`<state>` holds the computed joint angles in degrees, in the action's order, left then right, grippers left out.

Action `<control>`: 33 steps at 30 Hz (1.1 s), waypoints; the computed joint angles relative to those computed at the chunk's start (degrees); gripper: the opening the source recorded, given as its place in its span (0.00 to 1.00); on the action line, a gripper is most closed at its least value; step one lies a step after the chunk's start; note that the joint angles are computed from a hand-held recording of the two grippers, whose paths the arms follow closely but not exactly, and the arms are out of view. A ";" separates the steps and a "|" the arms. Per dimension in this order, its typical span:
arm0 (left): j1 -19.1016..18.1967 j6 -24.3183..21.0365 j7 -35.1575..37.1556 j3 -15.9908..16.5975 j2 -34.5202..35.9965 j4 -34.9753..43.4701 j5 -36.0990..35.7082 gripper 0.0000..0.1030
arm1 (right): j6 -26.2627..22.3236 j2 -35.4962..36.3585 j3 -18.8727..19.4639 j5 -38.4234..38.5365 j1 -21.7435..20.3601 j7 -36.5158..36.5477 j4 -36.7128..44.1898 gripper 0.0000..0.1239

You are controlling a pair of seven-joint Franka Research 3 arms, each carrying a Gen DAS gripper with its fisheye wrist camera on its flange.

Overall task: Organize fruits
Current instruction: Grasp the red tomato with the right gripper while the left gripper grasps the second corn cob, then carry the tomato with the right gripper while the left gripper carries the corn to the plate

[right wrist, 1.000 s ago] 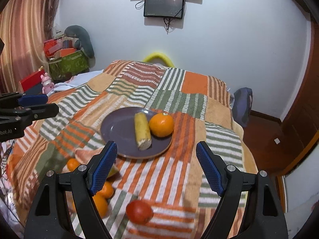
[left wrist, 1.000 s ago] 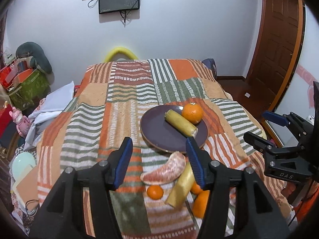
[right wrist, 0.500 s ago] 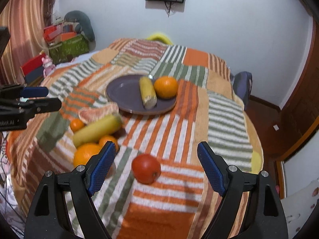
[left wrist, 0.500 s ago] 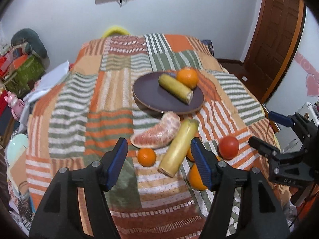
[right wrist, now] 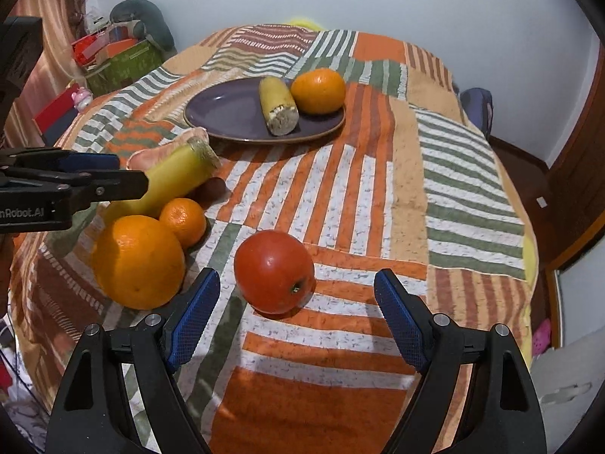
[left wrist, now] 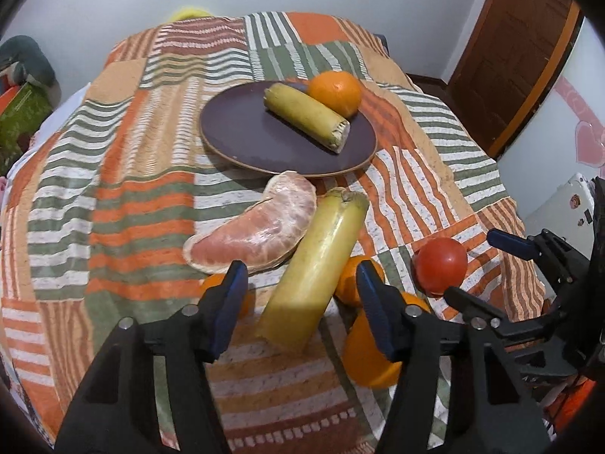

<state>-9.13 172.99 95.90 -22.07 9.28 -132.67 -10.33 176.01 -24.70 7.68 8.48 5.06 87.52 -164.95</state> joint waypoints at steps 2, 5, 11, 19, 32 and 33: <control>0.71 -0.65 1.44 -1.04 1.40 1.48 -1.09 0.53 | 0.30 0.74 -1.22 0.44 1.24 -0.82 0.25 0.65; 0.91 -1.80 2.07 -1.64 3.16 3.50 -1.10 0.49 | 1.15 1.28 -2.58 1.46 2.86 -1.99 0.20 0.62; -1.64 -2.80 -2.55 0.87 6.04 6.40 4.37 0.45 | 0.57 3.39 -8.48 6.49 8.92 -7.10 1.57 0.53; -3.96 -1.73 -8.97 3.78 6.01 5.99 13.26 0.42 | -1.16 4.36 -14.86 16.12 16.65 -15.59 3.19 0.37; 2.16 2.41 -4.06 -1.34 -2.19 -1.25 5.61 0.33 | -0.65 -0.02 -9.72 17.70 11.67 -15.24 1.99 0.35; 2.35 2.88 -2.77 -1.55 -3.19 -2.05 3.83 0.32 | -0.58 -0.61 -9.26 17.40 11.21 -14.80 1.85 0.35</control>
<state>-6.78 175.87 93.13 -23.62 6.09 -134.72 -6.50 175.43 -25.31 -1.58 25.87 16.27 72.72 -163.09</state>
